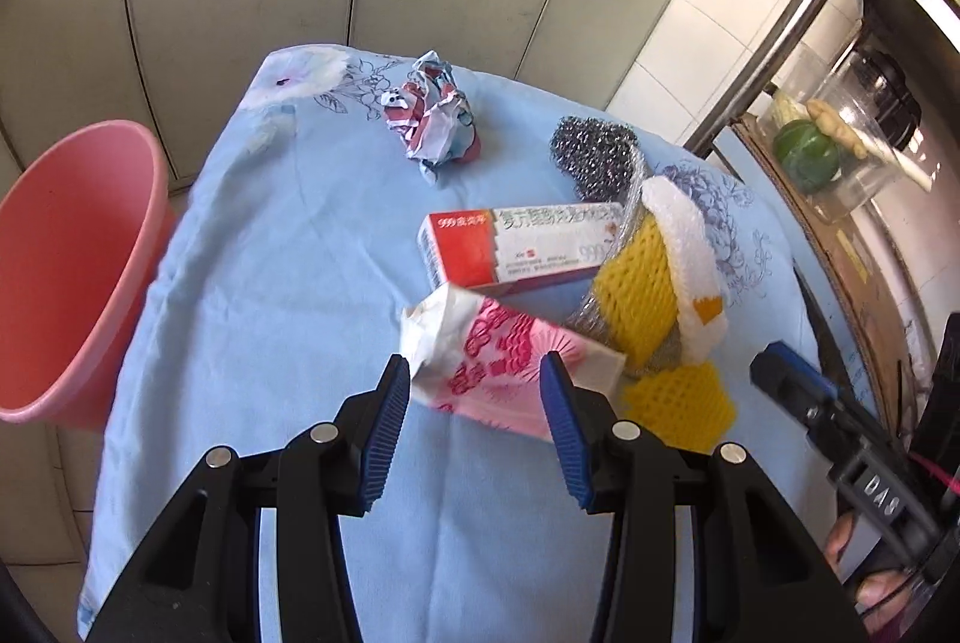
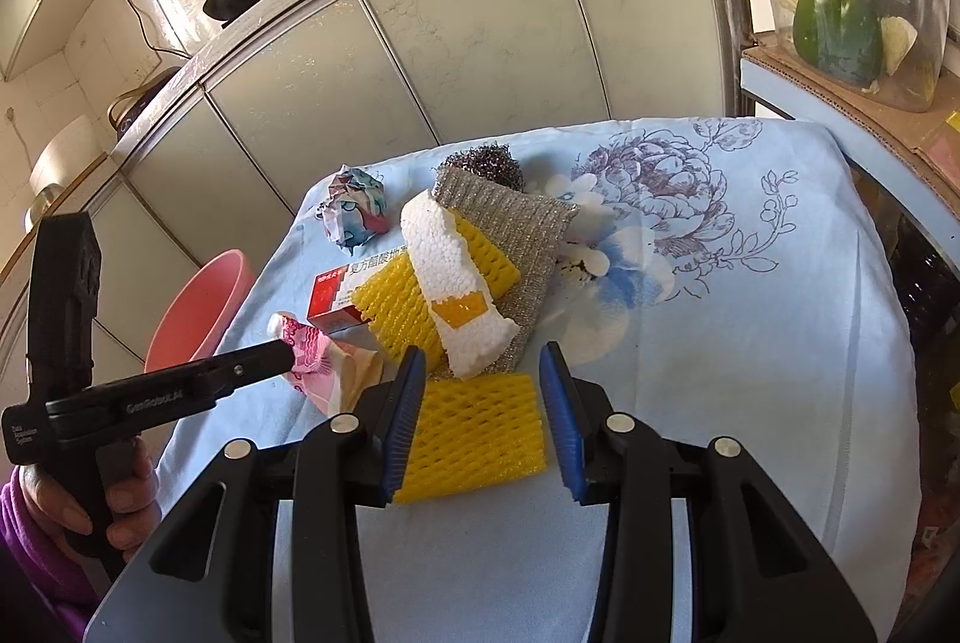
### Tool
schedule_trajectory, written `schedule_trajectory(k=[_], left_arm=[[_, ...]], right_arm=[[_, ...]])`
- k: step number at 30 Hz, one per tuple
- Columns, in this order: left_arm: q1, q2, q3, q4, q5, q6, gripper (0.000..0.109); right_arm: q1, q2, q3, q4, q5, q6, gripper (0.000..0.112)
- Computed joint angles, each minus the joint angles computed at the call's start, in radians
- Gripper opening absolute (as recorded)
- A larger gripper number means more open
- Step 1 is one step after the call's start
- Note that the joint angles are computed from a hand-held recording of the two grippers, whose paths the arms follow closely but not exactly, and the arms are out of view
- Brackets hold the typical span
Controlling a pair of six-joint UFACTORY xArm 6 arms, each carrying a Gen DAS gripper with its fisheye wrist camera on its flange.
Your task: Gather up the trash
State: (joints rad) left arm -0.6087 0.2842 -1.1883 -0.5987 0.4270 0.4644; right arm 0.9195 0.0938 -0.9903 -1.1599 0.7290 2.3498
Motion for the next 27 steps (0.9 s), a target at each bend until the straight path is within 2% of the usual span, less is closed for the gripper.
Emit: schedule_trajectory(k=[6, 12, 14, 19, 27], left_arm=[[0.01, -0.013, 0.031, -0.076, -0.014, 0.111, 0.044], [-0.014, -0.005, 0.032, -0.191, -0.089, 0.284, 0.043], [-0.019, -0.008, 0.034, -0.244, -0.09, 0.352, 0.036], [-0.024, -0.008, 0.038, -0.252, -0.096, 0.394, 0.006], [-0.016, -0.031, 0.047, -0.334, -0.075, 0.475, 0.002]], right_arm=[[-0.003, 0.001, 0.006, 0.002, -0.012, 0.014, 0.04], [0.002, 0.014, -0.012, 0.012, -0.011, -0.011, 0.04], [0.003, 0.015, -0.013, 0.018, -0.008, -0.015, 0.04], [-0.001, 0.022, -0.019, 0.023, -0.016, -0.018, 0.04], [-0.004, 0.036, -0.04, 0.041, -0.014, -0.057, 0.04]])
